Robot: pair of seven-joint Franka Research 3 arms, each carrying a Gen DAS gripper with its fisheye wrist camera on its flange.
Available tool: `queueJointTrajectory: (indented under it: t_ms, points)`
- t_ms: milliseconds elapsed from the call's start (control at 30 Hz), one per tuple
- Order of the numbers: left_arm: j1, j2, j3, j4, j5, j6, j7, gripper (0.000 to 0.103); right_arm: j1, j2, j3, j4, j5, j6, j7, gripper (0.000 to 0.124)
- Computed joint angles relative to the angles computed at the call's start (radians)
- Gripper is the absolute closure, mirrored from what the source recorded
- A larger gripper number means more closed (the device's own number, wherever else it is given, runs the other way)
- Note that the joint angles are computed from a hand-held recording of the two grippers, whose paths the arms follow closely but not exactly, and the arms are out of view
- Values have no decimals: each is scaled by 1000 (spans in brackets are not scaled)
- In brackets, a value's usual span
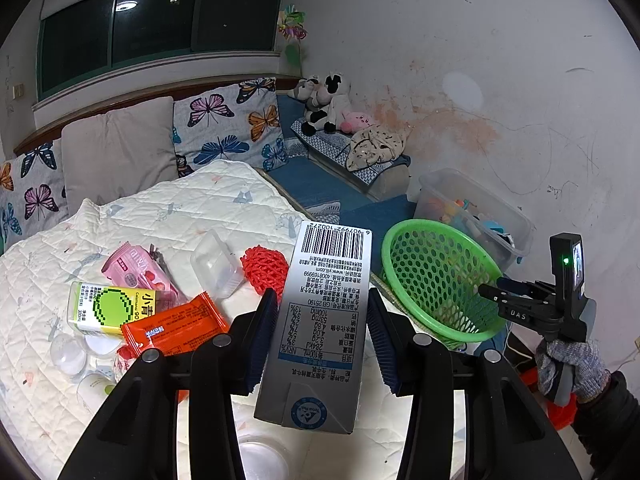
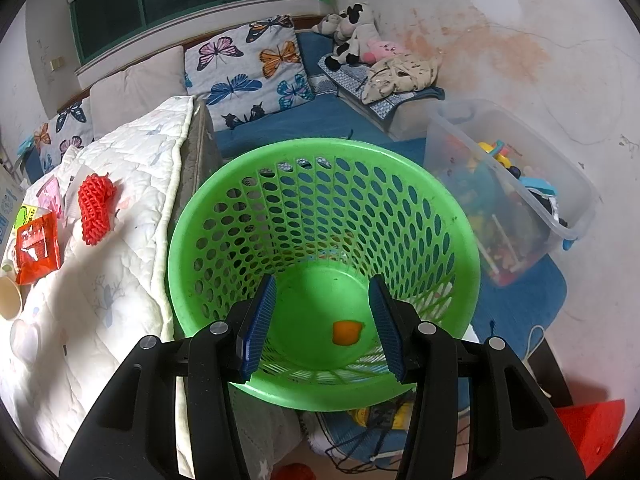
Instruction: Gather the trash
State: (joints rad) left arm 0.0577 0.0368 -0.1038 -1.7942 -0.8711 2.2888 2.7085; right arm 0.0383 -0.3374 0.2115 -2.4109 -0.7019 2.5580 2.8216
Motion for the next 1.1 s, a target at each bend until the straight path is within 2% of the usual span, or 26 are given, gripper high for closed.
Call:
queueJointTrajectory:
  t_ms: [1100]
  points:
    - [-2, 2, -2, 2, -1, 2, -1, 59, -12, -25, 11, -25, -1, 1, 21, 74]
